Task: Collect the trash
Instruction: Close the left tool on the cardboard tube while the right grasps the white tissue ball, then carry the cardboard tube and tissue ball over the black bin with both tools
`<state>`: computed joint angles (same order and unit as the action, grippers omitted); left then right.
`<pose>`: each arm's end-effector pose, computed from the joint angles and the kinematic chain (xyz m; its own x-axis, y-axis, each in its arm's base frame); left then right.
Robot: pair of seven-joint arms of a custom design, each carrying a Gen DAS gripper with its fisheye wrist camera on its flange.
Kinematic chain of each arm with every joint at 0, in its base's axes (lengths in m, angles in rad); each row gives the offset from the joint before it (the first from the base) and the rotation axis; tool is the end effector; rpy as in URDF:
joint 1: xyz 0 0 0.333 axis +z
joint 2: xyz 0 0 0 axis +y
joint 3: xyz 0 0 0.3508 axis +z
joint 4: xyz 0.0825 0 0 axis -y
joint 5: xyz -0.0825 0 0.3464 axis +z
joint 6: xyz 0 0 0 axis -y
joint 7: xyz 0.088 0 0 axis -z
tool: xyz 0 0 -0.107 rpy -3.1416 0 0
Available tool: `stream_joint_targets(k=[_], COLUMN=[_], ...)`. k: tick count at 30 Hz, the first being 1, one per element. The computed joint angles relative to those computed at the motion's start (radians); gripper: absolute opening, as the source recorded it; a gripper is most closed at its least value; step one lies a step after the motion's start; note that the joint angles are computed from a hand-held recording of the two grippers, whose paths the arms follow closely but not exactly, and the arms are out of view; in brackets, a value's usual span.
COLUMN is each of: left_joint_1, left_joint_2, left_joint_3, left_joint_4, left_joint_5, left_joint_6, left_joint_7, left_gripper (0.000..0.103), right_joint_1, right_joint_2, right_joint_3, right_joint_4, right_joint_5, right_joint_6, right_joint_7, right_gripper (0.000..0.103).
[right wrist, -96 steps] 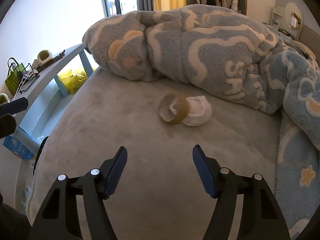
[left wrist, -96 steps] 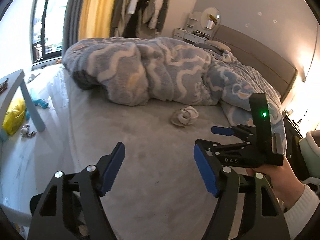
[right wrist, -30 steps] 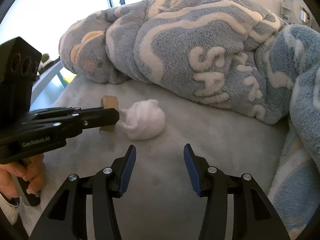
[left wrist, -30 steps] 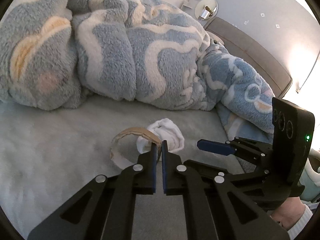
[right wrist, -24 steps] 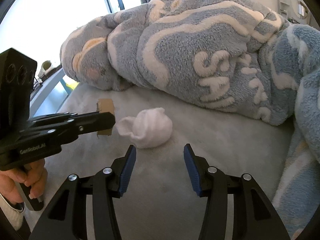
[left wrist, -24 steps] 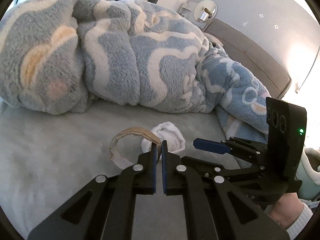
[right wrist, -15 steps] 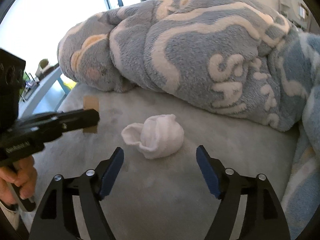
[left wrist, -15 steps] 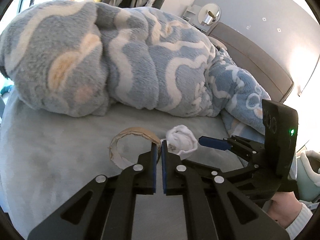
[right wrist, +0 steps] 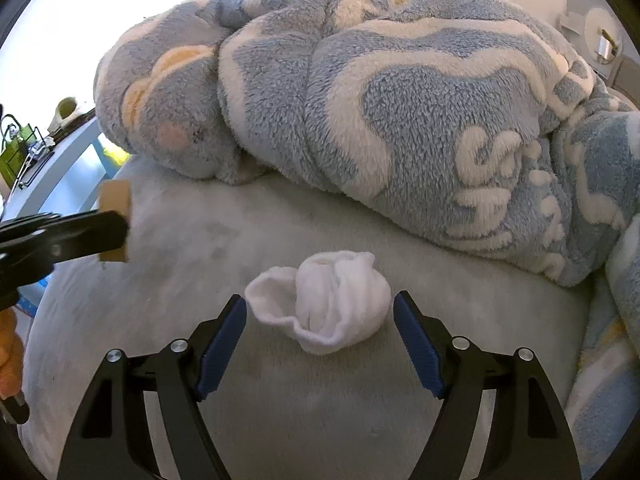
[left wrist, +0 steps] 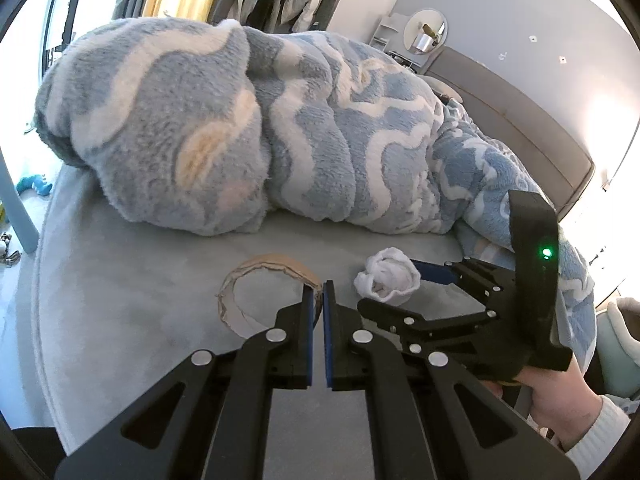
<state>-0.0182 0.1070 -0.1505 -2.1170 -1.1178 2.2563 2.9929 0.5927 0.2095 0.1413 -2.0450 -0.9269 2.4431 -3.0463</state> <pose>0.5338 -0.1135 0.4370 -0.7881 -0.4974 0.3626 -0.5900 0.4425 -0.6753 0.4350 0.3852 0.4171 -0.2520 -0.9673 -0.0273 -0.7674 0.2169 -0.6033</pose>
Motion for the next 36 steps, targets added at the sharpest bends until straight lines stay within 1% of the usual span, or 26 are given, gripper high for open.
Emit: stream_joint_targets(k=[2,3,4,6,8,11,16,21,25,31,35,36], left_joint_1=[0.005,0.007,0.009,0.011,0.013,0.02,0.036,0.051,0.067,0.09,0.113,0.12], left_joint_2=[-0.002,-0.003,-0.005,-0.012,-0.021,-0.03,-0.05,-0.095,-0.133,-0.174,-0.197,-0.206], left_joint_3=[0.005,0.007,0.008,0.009,0.013,0.02,0.035,0.052,0.072,0.1,0.121,0.128], left_joint_4=[0.002,0.002,0.002,-0.003,-0.009,-0.015,-0.032,-0.066,-0.094,-0.13,-0.144,-0.148], left_joint_5=[0.008,0.012,0.015,0.018,0.024,0.03,0.047,0.06,0.068,0.082,0.091,0.094], left_joint_6=[-0.005,-0.006,-0.006,-0.002,0.003,-0.003,-0.017,-0.024,-0.043,-0.05,-0.069,-0.074], left_joint_7=[0.005,0.007,0.009,0.018,0.029,0.034,0.03,0.041,0.061,0.07,0.066,0.073], left_gripper=[0.005,0.005,0.005,0.005,0.005,0.005,0.005,0.005,0.005,0.005,0.005,0.005], right_joint_1=[-0.001,0.001,0.004,0.006,0.009,0.021,0.031,0.059,0.084,0.133,0.163,0.17], right_joint_2=[0.031,0.034,0.037,0.053,0.049,0.057,0.068,0.072,0.075,0.103,0.089,0.098], right_joint_3=[0.001,-0.001,-0.004,-0.012,-0.019,-0.02,-0.018,-0.009,-0.007,0.002,0.008,0.011], right_joint_4=[0.041,0.045,0.049,0.074,0.074,0.098,0.129,0.16,0.18,0.246,0.232,0.247], right_joint_5=[0.028,0.039,0.038,0.036,0.027,0.014,0.002,-0.011,-0.032,-0.042,-0.062,-0.066], right_joint_6=[-0.026,-0.046,-0.055,-0.059,-0.062,-0.102,-0.097,-0.113,-0.119,-0.164,-0.167,-0.169], right_joint_7=[-0.03,-0.037,-0.03,-0.014,0.013,0.036,0.04,0.056,0.097,0.117,0.155,0.159], right_gripper=[0.066,0.058,0.054,0.049,0.048,0.048,0.048,0.048,0.048,0.048,0.048,0.048])
